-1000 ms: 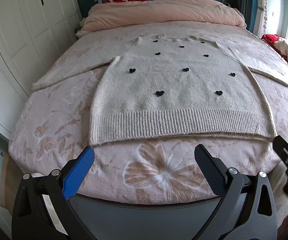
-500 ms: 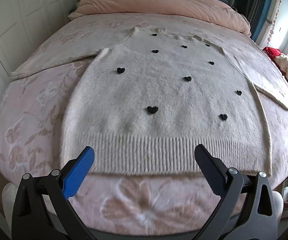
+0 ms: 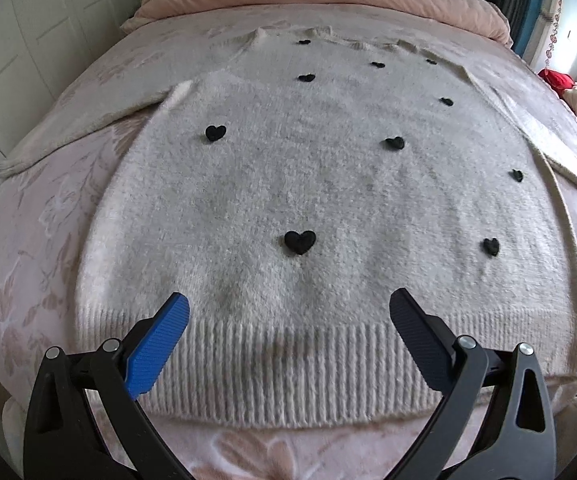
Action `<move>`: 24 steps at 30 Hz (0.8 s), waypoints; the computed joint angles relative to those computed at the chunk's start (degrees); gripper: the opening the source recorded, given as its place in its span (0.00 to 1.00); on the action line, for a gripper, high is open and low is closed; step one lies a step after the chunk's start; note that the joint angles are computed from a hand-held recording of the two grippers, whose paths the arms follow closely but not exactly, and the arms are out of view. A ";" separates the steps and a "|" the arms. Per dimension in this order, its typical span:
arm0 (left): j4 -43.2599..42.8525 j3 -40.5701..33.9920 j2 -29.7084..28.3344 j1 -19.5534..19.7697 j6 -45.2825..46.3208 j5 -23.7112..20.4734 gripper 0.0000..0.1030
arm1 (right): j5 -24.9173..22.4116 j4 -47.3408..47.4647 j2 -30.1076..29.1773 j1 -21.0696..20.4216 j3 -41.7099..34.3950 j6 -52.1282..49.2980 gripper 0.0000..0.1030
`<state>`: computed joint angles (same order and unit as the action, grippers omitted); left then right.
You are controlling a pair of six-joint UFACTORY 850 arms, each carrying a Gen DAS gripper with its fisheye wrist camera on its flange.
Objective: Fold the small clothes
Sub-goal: 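Grasp the sweater cuff with the right gripper and lift it, then fold the held sleeve across the sweater body with the right gripper while the left gripper grasps the other cuff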
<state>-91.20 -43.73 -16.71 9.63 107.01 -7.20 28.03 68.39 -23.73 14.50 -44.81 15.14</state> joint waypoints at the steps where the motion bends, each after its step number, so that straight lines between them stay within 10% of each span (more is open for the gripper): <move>1: -0.45 -0.20 -0.33 0.05 0.59 -0.01 0.95 | -0.32 0.76 -0.56 0.12 -0.66 -0.48 0.16; 10: 7.81 -2.16 -1.73 3.64 -8.79 -5.16 0.95 | 11.04 -11.37 1.49 8.84 -10.39 -6.00 0.11; 14: 6.65 -2.68 -1.03 5.84 -9.65 -8.72 0.95 | 4.50 -26.67 -5.13 14.15 -26.19 -7.73 0.11; 19: 9.14 -5.00 -1.32 8.32 -14.60 -12.77 0.95 | -16.02 -49.03 -25.86 19.29 -55.67 5.64 0.21; 24: 17.19 -12.42 -5.41 9.84 -24.20 -19.31 0.95 | -20.40 -30.59 -30.79 22.86 -58.40 -9.77 0.22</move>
